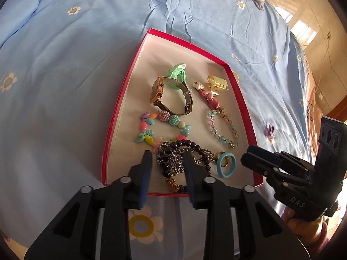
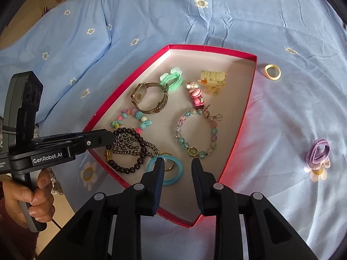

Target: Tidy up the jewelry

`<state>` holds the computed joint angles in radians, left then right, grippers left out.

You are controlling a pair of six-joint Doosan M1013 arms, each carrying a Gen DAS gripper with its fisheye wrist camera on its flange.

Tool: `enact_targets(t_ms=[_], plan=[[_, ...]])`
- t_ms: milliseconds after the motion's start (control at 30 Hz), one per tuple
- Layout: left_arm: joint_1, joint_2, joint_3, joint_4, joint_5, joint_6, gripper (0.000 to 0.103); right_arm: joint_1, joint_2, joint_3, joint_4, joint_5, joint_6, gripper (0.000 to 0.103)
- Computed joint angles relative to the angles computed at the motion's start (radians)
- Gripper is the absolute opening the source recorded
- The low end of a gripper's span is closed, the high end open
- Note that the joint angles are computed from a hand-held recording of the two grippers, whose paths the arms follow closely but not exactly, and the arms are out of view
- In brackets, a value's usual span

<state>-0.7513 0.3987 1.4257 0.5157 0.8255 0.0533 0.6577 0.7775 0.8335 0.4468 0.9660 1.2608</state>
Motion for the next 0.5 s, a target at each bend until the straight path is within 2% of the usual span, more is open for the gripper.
enact_targets(t_ms=[67,133,200,300,367,400,433,500], plan=[[-0.002,0.001,-0.004,0.005,0.007,-0.002,0.035,-0.003,-0.014,0.024,0.017,-0.035,-0.004,0.036],[-0.004,0.000,-0.004,0.009,0.012,-0.008,0.044,-0.007,-0.024,0.043,0.036,-0.069,-0.006,0.042],[-0.008,-0.001,-0.006,0.029,0.023,-0.024,0.048,-0.011,-0.034,0.062,0.054,-0.099,-0.004,0.049],[-0.018,-0.003,-0.008,0.074,0.049,-0.064,0.064,-0.018,-0.052,0.097,0.090,-0.146,-0.009,0.056],[-0.027,-0.005,-0.009,0.110,0.068,-0.099,0.072,-0.022,-0.062,0.120,0.121,-0.176,-0.022,0.070],[-0.029,-0.006,-0.008,0.120,0.074,-0.109,0.078,-0.024,-0.068,0.133,0.141,-0.191,-0.035,0.073],[-0.032,-0.005,-0.009,0.130,0.082,-0.121,0.082,-0.026,-0.072,0.144,0.160,-0.204,-0.047,0.076],[-0.035,-0.006,-0.007,0.137,0.081,-0.141,0.084,-0.028,-0.079,0.161,0.183,-0.219,-0.063,0.076]])
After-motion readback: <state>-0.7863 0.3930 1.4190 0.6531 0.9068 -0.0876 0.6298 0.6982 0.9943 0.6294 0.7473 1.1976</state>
